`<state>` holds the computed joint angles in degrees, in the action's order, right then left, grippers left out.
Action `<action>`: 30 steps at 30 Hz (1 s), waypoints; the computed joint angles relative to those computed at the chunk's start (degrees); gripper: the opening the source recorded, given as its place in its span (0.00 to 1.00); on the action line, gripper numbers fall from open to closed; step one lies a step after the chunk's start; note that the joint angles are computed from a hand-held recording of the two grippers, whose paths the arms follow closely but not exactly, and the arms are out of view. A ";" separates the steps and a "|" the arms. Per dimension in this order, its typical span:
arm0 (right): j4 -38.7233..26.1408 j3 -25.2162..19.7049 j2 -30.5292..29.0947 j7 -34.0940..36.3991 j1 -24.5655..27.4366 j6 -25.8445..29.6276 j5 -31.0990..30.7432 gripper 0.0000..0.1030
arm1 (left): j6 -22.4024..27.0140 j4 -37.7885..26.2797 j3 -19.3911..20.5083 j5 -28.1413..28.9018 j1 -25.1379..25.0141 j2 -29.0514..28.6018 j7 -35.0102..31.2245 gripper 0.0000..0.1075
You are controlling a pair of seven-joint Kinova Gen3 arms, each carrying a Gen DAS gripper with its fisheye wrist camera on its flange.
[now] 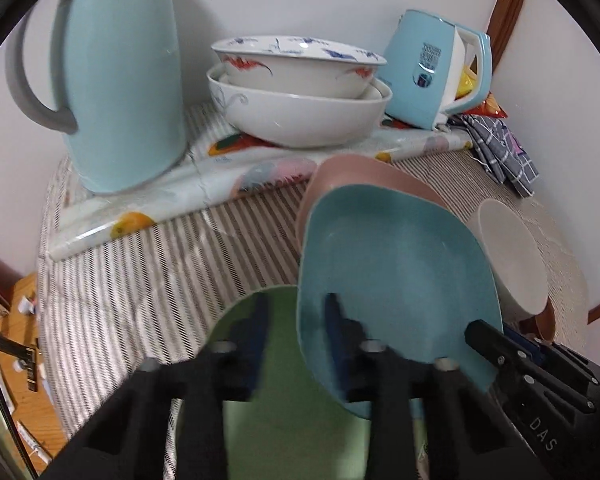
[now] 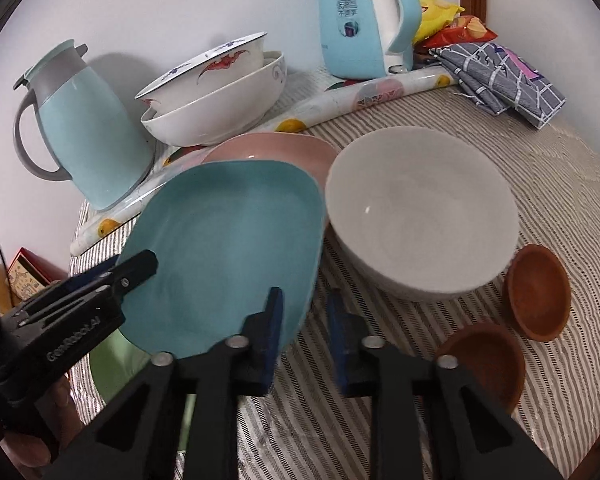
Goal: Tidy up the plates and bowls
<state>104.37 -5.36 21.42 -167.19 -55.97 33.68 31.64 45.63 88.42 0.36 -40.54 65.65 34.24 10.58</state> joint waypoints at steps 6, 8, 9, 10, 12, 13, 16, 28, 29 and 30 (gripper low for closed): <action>-0.58 0.39 0.21 -2.07 -1.15 1.57 1.46 0.11 | 1.55 -1.12 0.04 -0.57 1.01 0.34 -0.25 0.10; -0.59 0.22 0.03 -2.46 -1.04 1.73 1.49 0.11 | 2.07 -1.22 0.07 -0.87 1.25 0.00 -0.23 0.09; -0.56 0.17 -0.15 -2.70 -1.11 1.86 1.65 0.11 | 2.48 -1.24 0.08 -1.11 1.47 -0.25 -0.11 0.09; -0.38 0.18 -0.46 -3.22 -1.33 1.81 2.02 0.10 | 2.87 -1.16 0.16 -1.27 1.60 -0.50 0.01 0.09; -0.40 0.06 -0.99 -4.25 -1.96 2.32 2.88 0.10 | 4.07 -1.21 0.32 -1.82 2.04 -0.98 0.42 0.09; -0.53 -0.13 -1.14 -4.65 -2.18 2.70 3.24 0.10 | 4.78 -1.07 0.41 -2.13 2.34 -1.38 0.81 0.09; -1.05 -0.93 -1.54 -5.59 -2.86 4.09 4.08 0.10 | 6.13 -0.33 1.06 -2.97 2.76 -2.44 2.13 0.09; -2.20 -3.83 -1.86 -9.92 -6.07 6.89 5.66 0.11 | 9.41 4.83 4.63 -5.11 3.52 -5.86 9.24 0.09; -2.29 -3.99 -1.81 -10.20 -6.26 6.97 5.54 0.11 | 9.48 5.40 4.95 -5.20 3.52 -6.16 9.87 0.09; -2.47 -4.22 -1.71 -10.36 -6.46 7.13 5.28 0.11 | 9.59 5.85 5.24 -5.34 3.54 -6.38 10.45 0.09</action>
<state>101.90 -9.58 19.72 -177.55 -62.43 40.81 36.92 55.22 94.26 5.60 -45.88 69.19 27.86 21.03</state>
